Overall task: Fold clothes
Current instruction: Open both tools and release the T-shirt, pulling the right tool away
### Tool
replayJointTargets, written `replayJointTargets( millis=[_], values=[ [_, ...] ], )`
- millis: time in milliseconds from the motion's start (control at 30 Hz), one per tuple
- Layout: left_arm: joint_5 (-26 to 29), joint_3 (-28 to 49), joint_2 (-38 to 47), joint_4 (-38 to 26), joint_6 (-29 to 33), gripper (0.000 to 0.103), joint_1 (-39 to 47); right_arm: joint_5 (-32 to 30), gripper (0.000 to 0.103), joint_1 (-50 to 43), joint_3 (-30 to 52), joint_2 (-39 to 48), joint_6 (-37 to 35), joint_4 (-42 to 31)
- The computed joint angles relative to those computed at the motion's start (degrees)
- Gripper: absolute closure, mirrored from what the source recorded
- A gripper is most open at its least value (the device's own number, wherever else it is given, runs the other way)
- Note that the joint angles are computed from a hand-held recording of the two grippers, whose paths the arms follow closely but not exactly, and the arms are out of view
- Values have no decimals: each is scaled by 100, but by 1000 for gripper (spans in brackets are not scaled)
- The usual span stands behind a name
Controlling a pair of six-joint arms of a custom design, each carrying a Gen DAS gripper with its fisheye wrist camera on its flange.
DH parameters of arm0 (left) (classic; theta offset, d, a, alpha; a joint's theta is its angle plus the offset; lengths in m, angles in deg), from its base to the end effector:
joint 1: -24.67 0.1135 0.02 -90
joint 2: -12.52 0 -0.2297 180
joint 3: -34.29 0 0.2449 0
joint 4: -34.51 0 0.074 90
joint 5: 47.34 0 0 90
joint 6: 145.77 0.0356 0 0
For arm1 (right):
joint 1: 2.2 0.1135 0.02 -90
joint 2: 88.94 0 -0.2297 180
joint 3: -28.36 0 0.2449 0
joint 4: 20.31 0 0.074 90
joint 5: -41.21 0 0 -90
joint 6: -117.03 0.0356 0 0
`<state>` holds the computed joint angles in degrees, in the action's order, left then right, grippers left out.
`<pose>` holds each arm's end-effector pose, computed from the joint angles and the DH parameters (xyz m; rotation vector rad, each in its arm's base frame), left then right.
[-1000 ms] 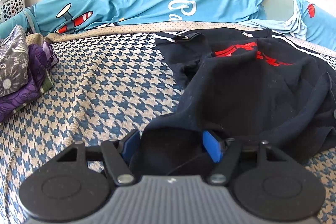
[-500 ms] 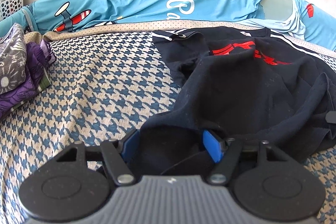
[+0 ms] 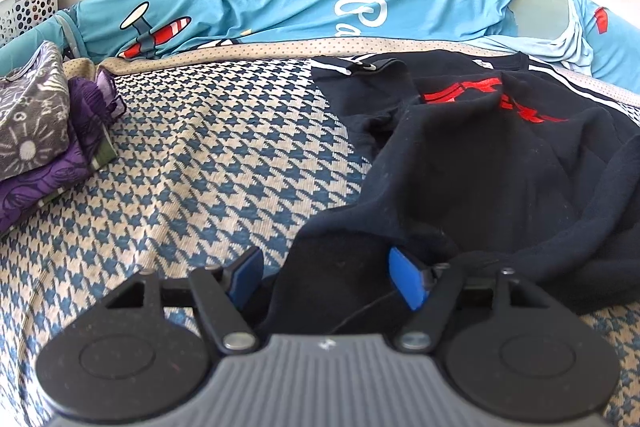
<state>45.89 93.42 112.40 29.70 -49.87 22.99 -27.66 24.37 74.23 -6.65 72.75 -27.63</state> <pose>0.3214 -0.0114 0.1017 0.1835 2.3574 -0.0311 0.2416 0.1065 0.1216 0.5572 2.2132 0.2305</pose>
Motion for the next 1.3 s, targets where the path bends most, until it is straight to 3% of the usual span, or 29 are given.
replayJointTargets(
  millis=[167,433,900,1000,1133,1300],
  values=[
    [166,-265,-311,-47,24,33,168,816,100,668,-498,-727,372,-482],
    [371,-797,-811,-175,4,33,443,1455,100,1650,-1013,-1564,1621,-1660],
    [600,-1254,-1434,-388,-107,32,726,1977,100,2989,-702,-992,3627,-3330],
    [588,-1264,-1448,-388,-129,32,715,2527,100,3356,-704,-1089,3679,-3432],
    [578,-1282,-1478,-380,-137,32,701,2633,97,3179,-611,-916,2904,-2910],
    [687,-1295,-1542,-392,-174,32,785,2741,75,2940,-113,-109,1940,-2375]
  ],
)
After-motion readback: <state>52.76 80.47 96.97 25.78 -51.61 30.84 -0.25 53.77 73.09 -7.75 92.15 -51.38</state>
